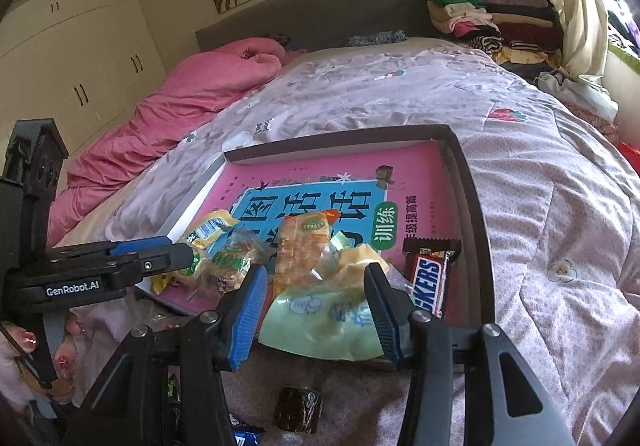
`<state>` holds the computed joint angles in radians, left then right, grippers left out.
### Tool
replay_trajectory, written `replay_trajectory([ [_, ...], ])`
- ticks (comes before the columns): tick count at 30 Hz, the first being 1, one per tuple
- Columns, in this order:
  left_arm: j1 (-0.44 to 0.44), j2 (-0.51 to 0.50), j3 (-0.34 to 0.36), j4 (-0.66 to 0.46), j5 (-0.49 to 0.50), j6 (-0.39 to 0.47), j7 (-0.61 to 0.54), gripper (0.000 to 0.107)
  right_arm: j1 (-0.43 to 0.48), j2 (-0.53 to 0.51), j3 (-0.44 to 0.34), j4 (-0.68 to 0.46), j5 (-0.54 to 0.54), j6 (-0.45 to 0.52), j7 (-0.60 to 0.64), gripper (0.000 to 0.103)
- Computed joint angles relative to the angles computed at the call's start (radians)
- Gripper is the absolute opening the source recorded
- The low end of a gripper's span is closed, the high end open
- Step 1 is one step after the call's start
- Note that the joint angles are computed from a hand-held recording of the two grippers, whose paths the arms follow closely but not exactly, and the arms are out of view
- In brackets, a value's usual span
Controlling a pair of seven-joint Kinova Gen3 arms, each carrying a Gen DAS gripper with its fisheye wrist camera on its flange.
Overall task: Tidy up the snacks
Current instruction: 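Lower the pale green bag into the tray and open the right gripper, then withdraw both grippers from the tray toward the snacks on the duvet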
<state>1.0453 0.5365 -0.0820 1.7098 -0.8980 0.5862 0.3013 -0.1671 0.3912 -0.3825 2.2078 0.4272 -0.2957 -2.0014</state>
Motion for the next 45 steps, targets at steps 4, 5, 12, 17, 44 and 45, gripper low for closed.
replay_trajectory([
  [4, -0.001, -0.002, 0.007, -0.004, 0.002, 0.011, -0.009, 0.054, -0.011, -0.006, 0.013, 0.002, -0.011, -0.007, 0.004, 0.051],
  [5, -0.001, -0.003, 0.008, -0.005, 0.002, 0.011, -0.01, 0.054, -0.01, -0.006, 0.012, 0.002, -0.01, -0.006, 0.003, 0.051],
  [12, -0.002, -0.005, 0.016, -0.01, 0.003, 0.02, -0.023, 0.061, -0.008, -0.013, 0.013, 0.01, -0.004, -0.023, 0.0, 0.056],
  [17, 0.006, -0.01, 0.019, -0.012, -0.004, 0.031, -0.023, 0.064, -0.01, -0.026, 0.026, 0.026, 0.003, -0.055, -0.009, 0.057],
  [44, 0.037, -0.042, 0.106, -0.01, -0.057, 0.145, 0.028, 0.077, -0.071, -0.119, 0.113, 0.125, 0.017, -0.149, -0.049, 0.067],
  [45, 0.038, -0.044, 0.108, -0.009, -0.058, 0.143, 0.028, 0.077, -0.077, -0.121, 0.118, 0.128, 0.01, -0.149, -0.044, 0.067],
])
